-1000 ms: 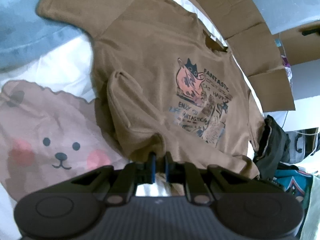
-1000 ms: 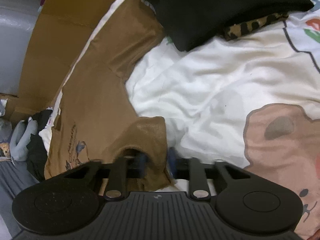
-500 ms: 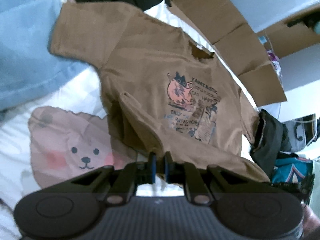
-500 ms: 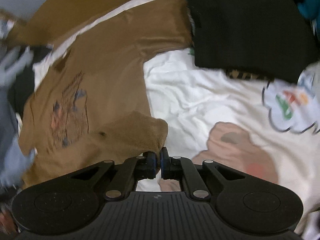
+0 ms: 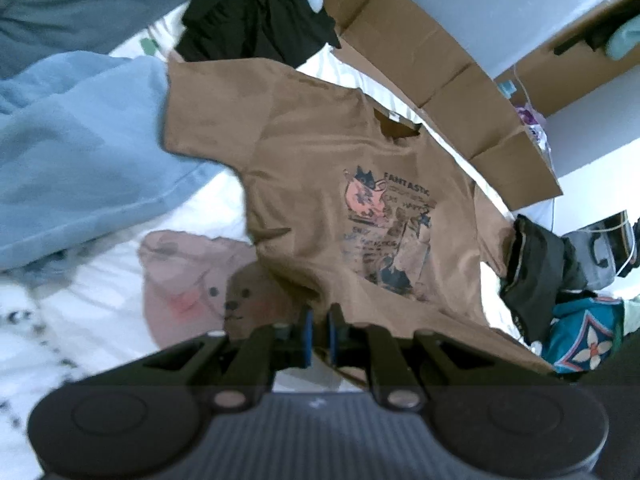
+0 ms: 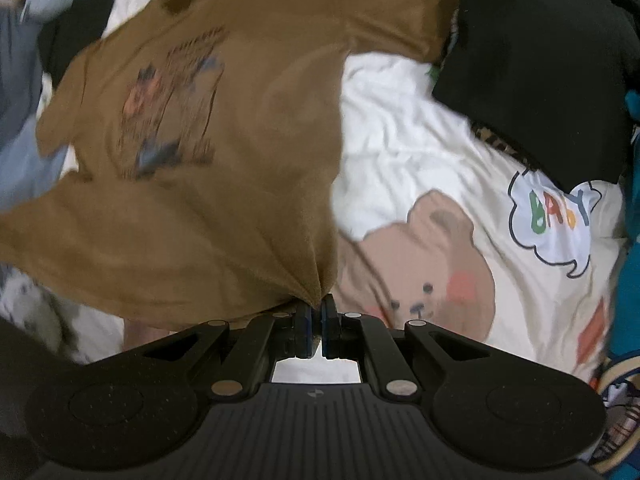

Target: Fold clothes

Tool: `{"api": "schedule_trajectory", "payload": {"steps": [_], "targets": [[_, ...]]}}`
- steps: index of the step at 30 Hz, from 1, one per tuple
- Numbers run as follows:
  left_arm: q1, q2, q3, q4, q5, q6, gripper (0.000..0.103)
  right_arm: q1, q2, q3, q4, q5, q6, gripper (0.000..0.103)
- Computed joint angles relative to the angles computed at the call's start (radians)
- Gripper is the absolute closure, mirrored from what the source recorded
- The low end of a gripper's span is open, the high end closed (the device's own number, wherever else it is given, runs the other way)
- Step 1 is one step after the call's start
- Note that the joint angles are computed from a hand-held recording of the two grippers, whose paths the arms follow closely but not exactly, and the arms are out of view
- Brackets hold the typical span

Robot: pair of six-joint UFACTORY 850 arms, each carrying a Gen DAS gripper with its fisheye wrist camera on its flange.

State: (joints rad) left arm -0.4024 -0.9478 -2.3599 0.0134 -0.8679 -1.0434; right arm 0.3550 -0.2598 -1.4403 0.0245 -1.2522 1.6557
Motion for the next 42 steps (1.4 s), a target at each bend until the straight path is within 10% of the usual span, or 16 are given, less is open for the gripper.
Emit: {"api": "schedule_trajectory", "payload": {"steps": [21,42], "targets": [[-0.073,0.14,0.155,0.004,-0.051,-0.046,0.095,-0.003,-0.092,-0.197,0.075,-0.25,-0.121,0.102],[-0.062,0.07,0.299,-0.16,-0.042,0.074,0.095,0.0,-0.071,0.063,0.3,-0.017,-0.096,0.096]]}}
